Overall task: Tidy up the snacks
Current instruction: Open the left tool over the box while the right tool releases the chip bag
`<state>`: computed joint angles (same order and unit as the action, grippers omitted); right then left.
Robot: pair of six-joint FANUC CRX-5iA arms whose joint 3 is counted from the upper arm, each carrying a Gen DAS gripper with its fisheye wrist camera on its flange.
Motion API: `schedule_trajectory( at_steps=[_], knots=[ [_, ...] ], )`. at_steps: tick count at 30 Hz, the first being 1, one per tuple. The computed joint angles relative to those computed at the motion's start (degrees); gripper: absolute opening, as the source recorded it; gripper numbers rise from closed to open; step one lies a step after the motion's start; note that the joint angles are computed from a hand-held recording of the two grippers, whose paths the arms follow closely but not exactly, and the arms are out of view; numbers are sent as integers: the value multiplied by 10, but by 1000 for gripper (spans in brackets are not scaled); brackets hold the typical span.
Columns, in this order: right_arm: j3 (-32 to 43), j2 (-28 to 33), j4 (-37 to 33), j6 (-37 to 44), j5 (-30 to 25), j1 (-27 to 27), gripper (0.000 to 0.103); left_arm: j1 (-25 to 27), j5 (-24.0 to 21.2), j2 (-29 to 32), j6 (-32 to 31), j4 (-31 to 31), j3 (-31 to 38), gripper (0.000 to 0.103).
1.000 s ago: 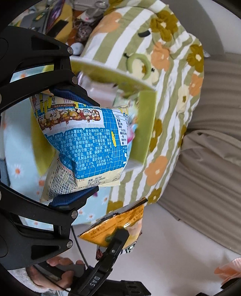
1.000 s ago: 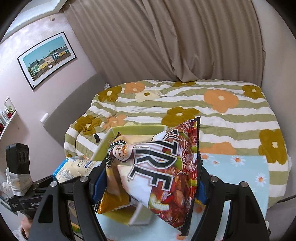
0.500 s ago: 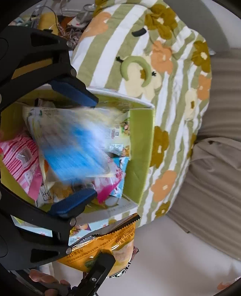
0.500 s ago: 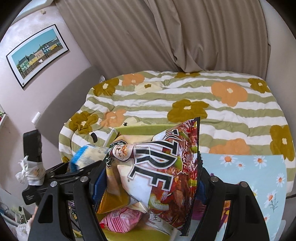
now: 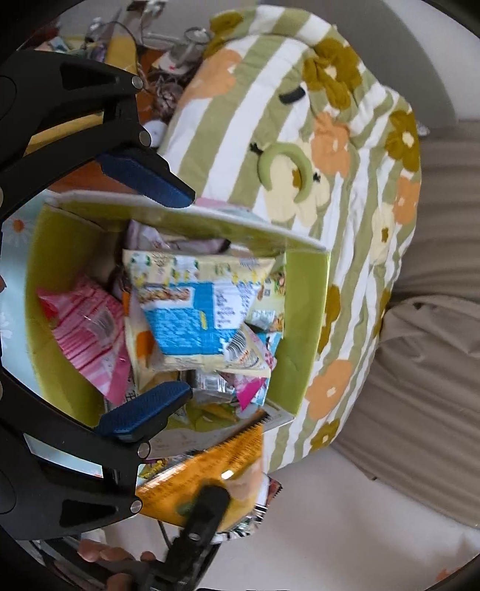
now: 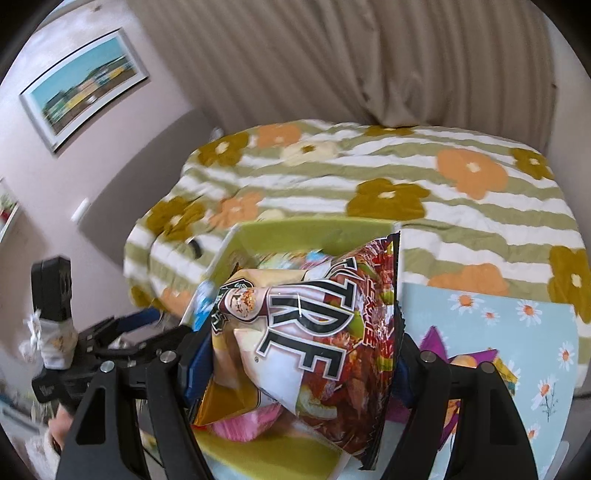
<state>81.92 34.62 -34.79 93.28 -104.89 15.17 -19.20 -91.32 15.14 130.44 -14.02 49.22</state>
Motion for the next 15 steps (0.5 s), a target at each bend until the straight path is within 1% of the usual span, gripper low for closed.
schedule_trajectory(
  at_steps=[3,7,8,9,10,12,15],
  knots=[
    [-39,-21,-19,21,4,-3,73,-12,-11,-9,22,-18,-2,95],
    [-42,-14,-25,13,-8,-1,75,-24,-26,-12,35,-35,1,95],
    [-46,-14,-26,13,-5,0,78,-26,-27,-14,37,-37,0,95],
    [-66,-22,-27,18,11,0,84,-27,-27,-16,40,-38,-3,95],
    [-90,-33,-30,28,30,-1,88,-28,-26,-18,42,-37,-6,95],
    [-128,-52,-13,48,56,5,96,-32,-26,-21,46,-38,-11,95],
    [-186,-90,5,79,96,8,97,-37,-26,-24,48,-39,-19,95]
  ],
)
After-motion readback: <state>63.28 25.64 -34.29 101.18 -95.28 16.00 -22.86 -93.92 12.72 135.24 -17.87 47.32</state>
